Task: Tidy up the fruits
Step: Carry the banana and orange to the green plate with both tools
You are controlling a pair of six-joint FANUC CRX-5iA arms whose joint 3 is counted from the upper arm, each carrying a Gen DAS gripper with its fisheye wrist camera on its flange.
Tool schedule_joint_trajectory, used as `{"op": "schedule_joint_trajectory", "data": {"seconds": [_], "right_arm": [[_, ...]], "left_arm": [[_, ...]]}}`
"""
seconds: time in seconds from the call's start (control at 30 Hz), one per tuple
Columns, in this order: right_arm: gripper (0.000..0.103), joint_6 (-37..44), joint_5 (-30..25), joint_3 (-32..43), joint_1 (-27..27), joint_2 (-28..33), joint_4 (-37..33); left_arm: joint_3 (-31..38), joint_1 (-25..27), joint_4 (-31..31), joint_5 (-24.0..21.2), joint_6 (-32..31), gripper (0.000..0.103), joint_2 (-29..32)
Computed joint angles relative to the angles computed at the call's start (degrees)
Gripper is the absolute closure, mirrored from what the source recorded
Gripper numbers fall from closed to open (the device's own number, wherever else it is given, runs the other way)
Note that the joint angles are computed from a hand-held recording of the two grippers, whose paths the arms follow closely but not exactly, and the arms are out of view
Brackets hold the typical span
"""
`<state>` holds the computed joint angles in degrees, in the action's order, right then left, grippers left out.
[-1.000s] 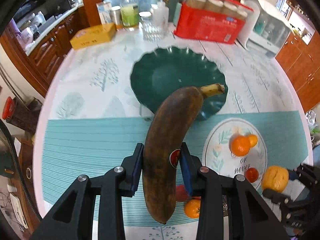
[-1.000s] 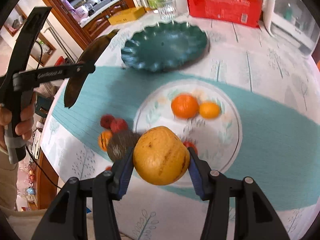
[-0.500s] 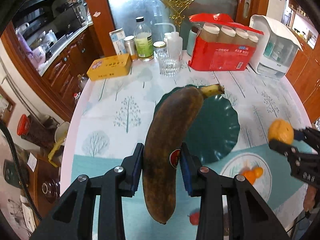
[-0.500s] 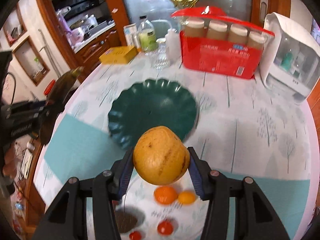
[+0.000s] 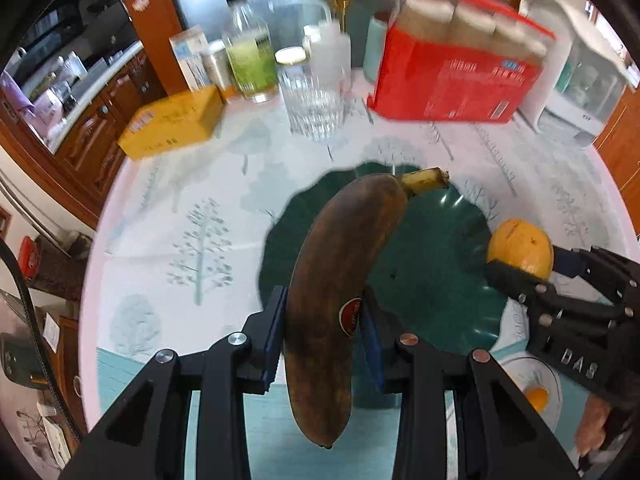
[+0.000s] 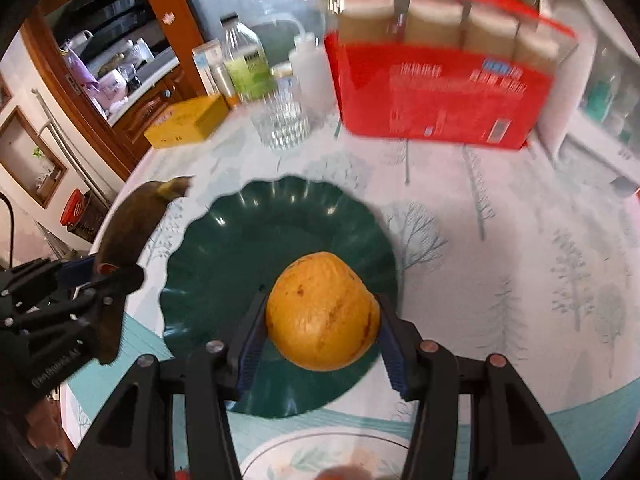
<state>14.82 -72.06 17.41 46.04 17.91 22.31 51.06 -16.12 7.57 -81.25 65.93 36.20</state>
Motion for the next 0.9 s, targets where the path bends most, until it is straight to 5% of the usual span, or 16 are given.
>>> {"op": "schedule_joint_trajectory", "data": {"seconds": [0.6,0.67,0.73,0.8,0.9], "right_arm": [[0.049,4.3,3.2,1.2,-1.9,3.6,-7.1],[0.049,4.7,3.1,1.4,-1.7,3.8,-6.1],[0.049,4.4,2.7,1.4,-1.5,3.9,-4.8],[0.048,3.7,3.3,0.5,-1.5,3.2,-4.5],[0.047,2.7,4.4,-0.6,-1.6,2.2,-4.3]], "left_arm": [[4.0,-2.2,-4.9,-3.1,6.9,0.068,7.0],[2.7,-2.4,-6.0,-1.4,7.1,0.062,5.9],[2.9,-3.3,-9.5,-0.4,8.5,0.035,5.3],[2.6,-3.3,-10.7,0.7,9.7,0.02,4.7],[2.9,-2.3,-8.4,0.2,9.7,0.017,4.7]]}}
